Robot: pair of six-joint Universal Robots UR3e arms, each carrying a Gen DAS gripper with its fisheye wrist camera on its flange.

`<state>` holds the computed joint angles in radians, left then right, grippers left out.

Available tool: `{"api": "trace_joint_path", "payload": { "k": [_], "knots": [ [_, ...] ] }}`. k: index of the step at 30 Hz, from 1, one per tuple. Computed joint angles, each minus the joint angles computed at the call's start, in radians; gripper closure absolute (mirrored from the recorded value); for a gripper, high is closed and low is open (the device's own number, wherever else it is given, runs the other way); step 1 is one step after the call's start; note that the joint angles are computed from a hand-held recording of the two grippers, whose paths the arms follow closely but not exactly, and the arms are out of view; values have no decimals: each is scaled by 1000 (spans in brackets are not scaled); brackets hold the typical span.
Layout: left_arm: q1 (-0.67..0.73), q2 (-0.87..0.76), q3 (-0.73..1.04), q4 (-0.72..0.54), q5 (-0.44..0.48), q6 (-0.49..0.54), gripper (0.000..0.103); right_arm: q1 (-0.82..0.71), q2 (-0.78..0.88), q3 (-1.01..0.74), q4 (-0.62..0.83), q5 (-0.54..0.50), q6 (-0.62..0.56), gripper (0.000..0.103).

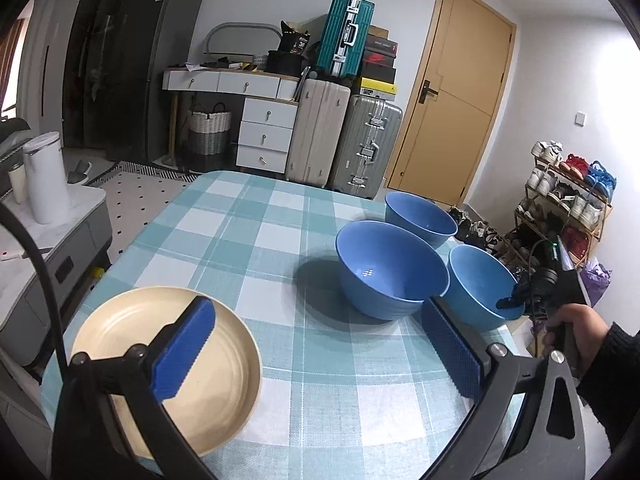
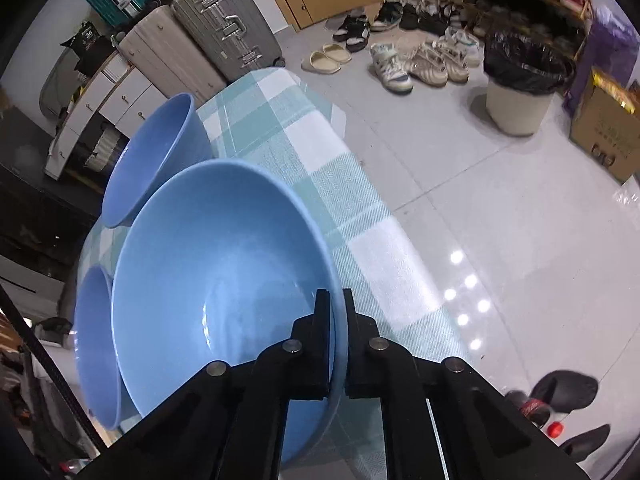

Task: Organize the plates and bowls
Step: 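Close the right gripper on the blue bowl rim, then lift the blue bowl with the right gripper and carry it across the cloth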

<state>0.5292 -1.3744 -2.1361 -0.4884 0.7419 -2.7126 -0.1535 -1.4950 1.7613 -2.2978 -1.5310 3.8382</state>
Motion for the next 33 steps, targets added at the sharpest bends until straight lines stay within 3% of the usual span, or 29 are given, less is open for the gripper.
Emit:
{"api": "trace_joint_path", "payload": {
  "k": [19,33],
  "knots": [
    [-29,-25,5,25,44,-18,0,107,-222,136,169,74,-42,99],
    [-57,-28,-2,22,79,-12,0,270,-176,76,229,100,-4,99]
  ]
}}
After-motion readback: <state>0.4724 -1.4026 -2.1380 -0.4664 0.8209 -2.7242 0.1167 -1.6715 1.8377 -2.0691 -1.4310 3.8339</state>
